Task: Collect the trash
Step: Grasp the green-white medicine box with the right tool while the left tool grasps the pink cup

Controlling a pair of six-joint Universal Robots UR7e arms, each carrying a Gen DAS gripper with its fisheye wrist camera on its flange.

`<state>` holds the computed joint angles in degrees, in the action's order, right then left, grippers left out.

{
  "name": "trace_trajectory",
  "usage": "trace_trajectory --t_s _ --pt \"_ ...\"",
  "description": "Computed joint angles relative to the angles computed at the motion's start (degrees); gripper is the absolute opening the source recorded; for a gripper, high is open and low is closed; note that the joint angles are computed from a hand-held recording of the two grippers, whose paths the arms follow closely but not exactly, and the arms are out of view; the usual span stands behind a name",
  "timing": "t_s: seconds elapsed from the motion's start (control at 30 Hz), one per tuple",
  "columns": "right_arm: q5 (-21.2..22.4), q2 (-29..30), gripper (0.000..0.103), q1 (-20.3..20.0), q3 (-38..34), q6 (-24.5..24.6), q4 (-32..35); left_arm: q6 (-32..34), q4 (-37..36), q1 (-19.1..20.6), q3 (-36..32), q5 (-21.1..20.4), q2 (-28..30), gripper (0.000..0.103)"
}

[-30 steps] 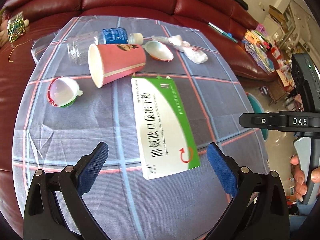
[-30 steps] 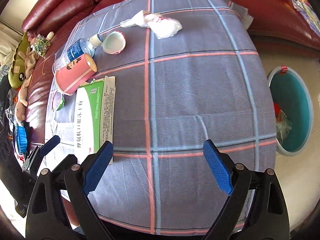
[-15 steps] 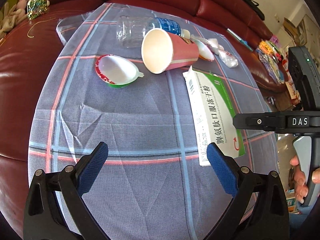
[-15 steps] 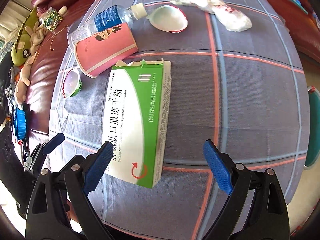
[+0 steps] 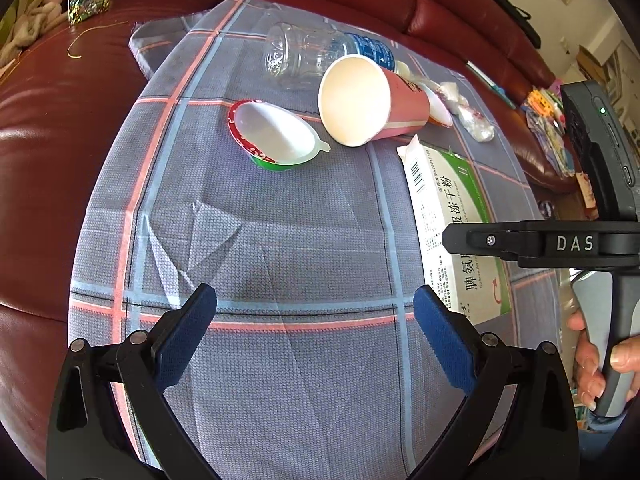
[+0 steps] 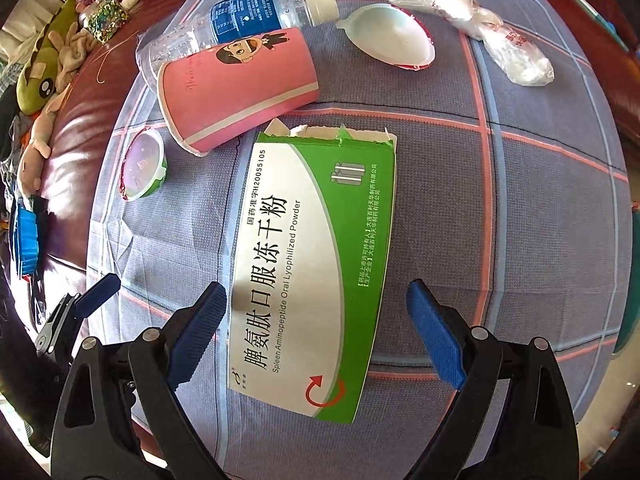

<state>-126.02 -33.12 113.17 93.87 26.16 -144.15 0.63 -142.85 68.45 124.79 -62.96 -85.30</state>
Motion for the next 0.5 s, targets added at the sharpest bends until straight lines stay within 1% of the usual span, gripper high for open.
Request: trace_trajectory --t_s 0.13,0.17,0.2,0.3,0.37,0.5 --pt "-1.4 1.5 0.086 0.1 -1.4 -1.1 0.4 0.1 0.0 0.0 -0.3 0.3 -0.1 0.099" --pt "-1.5 1.6 0.077 0.2 -1.4 -1.9 -0.2 0.0 0.0 0.0 -0.4 0.3 -0.1 0.099" --pt "-0.8 1.6 0.076 0.1 -1.2 -3.0 -1.1 0.1 0.0 0.0 -0.5 0.4 0.0 0.099" --pt "-2.9 1.3 0.074 0.6 -0.8 -4.6 -1.8 0.4 -0.3 -0.1 -1.2 0.2 0.5 0.099" --pt "-2.2 0.2 0.074 0.3 0.4 -4.8 -3.2 0.9 -0.9 -0.4 -1.7 0.3 1.0 0.099" --pt "-3.1 -2.2 0.074 -0.4 2.7 -4.0 -5.8 2.3 -3.2 -1.6 -3.2 -0.3 3.0 0.099"
